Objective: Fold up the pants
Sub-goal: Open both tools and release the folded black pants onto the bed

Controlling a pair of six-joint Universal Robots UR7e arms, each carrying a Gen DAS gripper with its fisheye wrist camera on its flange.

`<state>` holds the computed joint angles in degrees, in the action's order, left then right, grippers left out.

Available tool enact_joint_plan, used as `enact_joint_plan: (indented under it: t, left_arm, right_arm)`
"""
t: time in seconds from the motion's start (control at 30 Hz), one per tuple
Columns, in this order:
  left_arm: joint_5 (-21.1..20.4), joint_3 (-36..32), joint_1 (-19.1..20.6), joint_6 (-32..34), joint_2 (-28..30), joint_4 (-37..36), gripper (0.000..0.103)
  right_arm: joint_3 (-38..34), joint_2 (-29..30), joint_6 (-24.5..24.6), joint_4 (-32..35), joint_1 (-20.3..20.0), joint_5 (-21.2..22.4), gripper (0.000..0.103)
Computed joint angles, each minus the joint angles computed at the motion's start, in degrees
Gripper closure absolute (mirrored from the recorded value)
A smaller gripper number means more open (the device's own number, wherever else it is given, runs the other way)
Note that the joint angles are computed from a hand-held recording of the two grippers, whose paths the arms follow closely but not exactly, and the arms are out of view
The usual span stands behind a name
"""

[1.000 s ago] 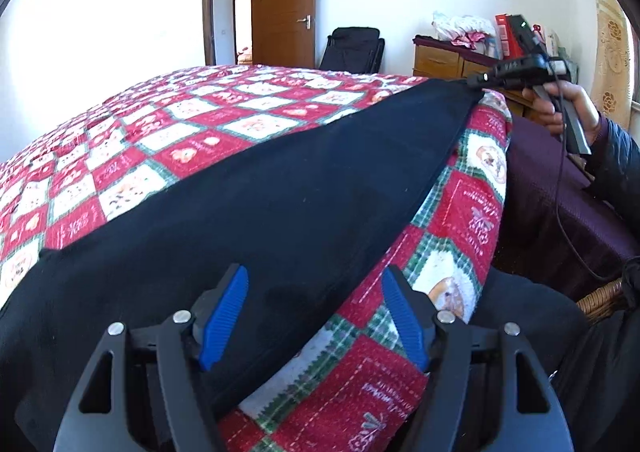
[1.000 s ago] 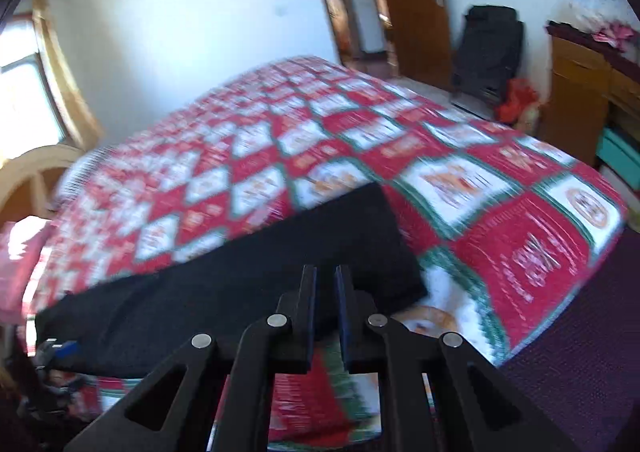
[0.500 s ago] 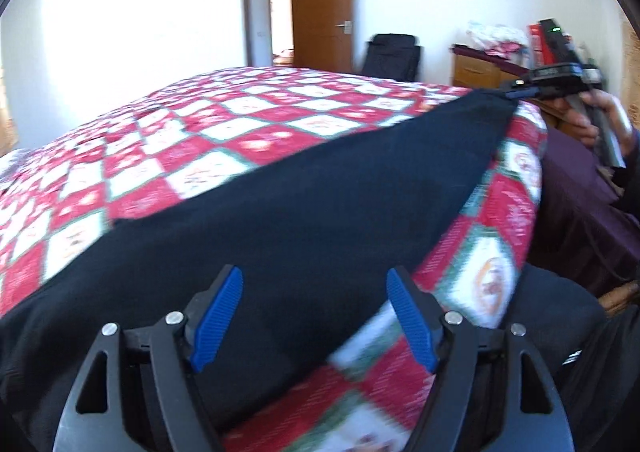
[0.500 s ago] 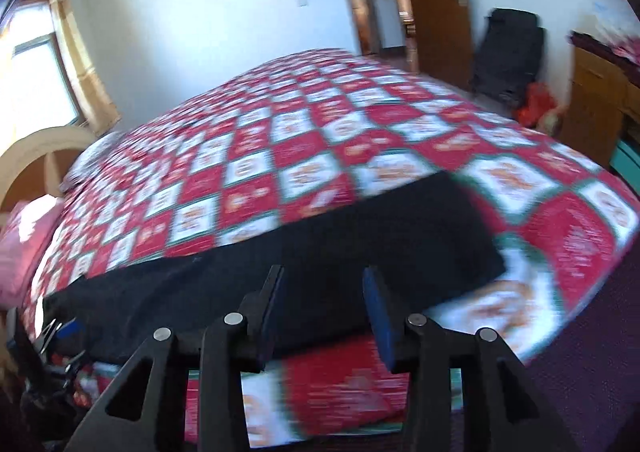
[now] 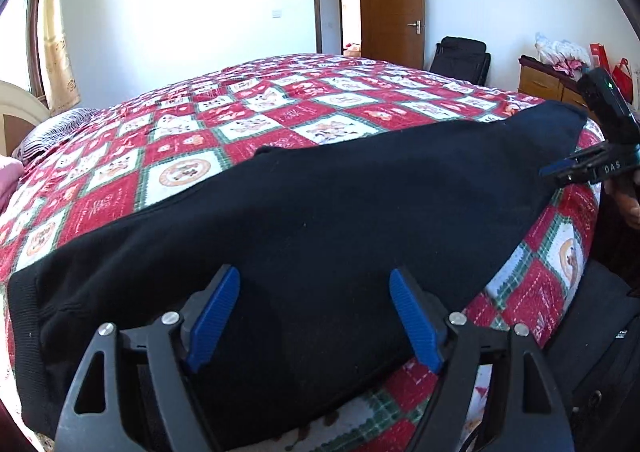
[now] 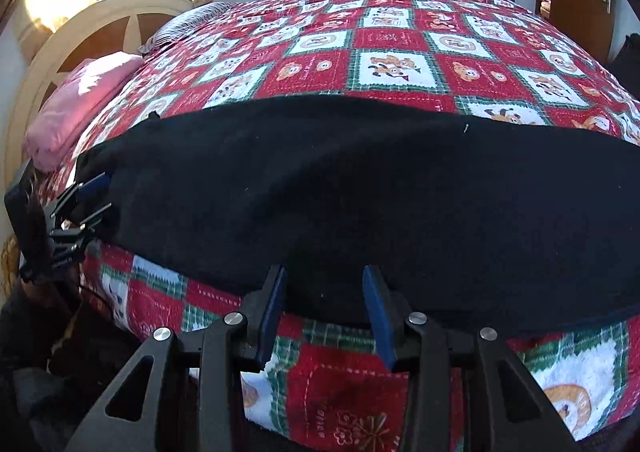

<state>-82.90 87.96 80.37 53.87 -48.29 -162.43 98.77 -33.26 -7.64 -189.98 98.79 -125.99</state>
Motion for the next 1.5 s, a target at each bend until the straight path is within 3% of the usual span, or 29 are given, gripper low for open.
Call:
enact_joint_plan:
  t: [0.07,0.13,0.23,0.43,0.57,1.0,1.23,1.37,1.43,1.5]
  left_arm:
    - [0.23,-0.64,-0.09,-0.92,0.19,0.29,0.021]
    - [0.33,-0.57,-0.13,-1.58,0.04,-0.73,0.021]
    - [1.52,-0.48,-0.24,-2.64,0.16,-2.96,0.021]
    - [4.63,-2.82,0.13,-6.00,1.59,-3.60,0.020]
    - [4.81,-3.32,0.28,-6.06,1.88,-3.51,0.019]
    - [5.74,-3.29,0.04,-6.92,1.58,-2.52,0.012]
    - [7.08,-4.79,0.40,-6.36,1.93,-5.12,0.012]
    - [9.53,-6.88,1.24,-6.46,3.05,-7.68,0.010]
    - [10.97,-7.83,1.77,-4.79,3.83,-9.31,0.008]
    - [10.14,-9.39,2.57,-6.08,3.95,-8.32,0.005]
  right_arm:
    - [0.11,-0.96,2.01,2.93,0.62,-0.82,0.061]
    - [0.05,-0.79,1.24,0.79,1.38,-2.06,0.061]
    - [-2.03,1.59,-3.93,-4.81,2.57,-0.62,0.061]
    - [-8.78,7.63,-11.11,-3.00,4.51,1.53,0.061]
    - [-10.13,9.41,-9.92,1.94,3.90,0.80,0.061]
    - [-9.29,9.33,-10.78,3.19,3.27,0.30,0.060]
    - [-6.71,6.60,-8.14,-1.24,2.99,5.45,0.061]
    - [-7.95,7.15,-8.66,-2.45,3.29,3.09,0.061]
    - [-9.08,7.45,-6.10,1.16,2.73,0.57,0.061]
    - [-8.48,7.38,-6.69,0.25,2.10,1.58,0.061]
